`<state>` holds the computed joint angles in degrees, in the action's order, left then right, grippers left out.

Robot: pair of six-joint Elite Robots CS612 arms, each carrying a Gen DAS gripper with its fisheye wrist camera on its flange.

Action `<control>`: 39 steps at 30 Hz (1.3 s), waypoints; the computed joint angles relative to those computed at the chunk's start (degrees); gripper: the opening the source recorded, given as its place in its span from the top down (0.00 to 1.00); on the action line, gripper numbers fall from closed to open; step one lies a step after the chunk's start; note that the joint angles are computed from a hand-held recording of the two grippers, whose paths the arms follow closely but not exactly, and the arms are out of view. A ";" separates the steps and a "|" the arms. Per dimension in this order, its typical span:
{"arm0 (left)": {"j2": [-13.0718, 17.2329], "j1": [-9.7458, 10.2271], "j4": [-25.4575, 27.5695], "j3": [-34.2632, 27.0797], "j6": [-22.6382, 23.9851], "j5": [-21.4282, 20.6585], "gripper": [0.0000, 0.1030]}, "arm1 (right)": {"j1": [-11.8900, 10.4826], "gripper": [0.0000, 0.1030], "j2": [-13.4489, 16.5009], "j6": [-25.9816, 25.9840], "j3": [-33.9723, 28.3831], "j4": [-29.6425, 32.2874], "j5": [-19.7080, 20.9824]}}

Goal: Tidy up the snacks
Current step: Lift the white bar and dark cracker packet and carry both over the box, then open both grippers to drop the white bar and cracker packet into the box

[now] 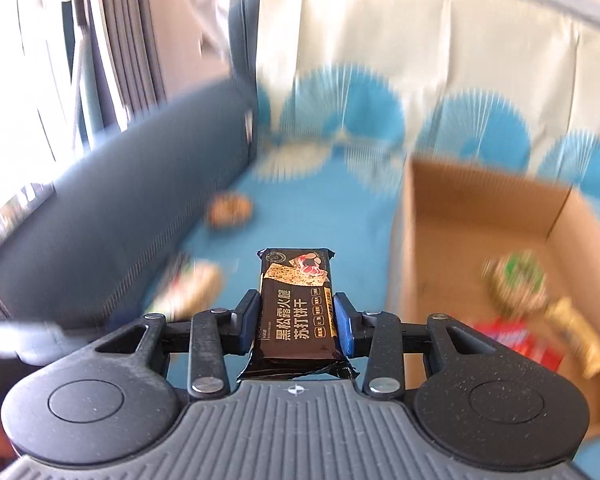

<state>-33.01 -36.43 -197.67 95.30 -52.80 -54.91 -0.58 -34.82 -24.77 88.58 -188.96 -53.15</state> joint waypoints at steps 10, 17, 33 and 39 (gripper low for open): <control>0.18 -0.37 -3.35 0.33 1.03 1.00 0.61 | -4.27 0.60 4.73 10.95 -5.84 -10.41 3.94; -0.28 0.02 -1.82 -0.17 1.41 0.11 0.61 | -3.81 0.60 5.96 11.65 -6.24 -14.34 2.32; 4.39 -0.78 1.96 -22.37 12.15 -5.76 0.61 | -5.85 0.60 9.50 32.63 -10.79 -26.71 -9.74; 8.08 -0.93 5.82 -31.51 16.75 -7.99 0.61 | -6.40 0.60 9.93 33.64 -11.48 -24.50 -9.66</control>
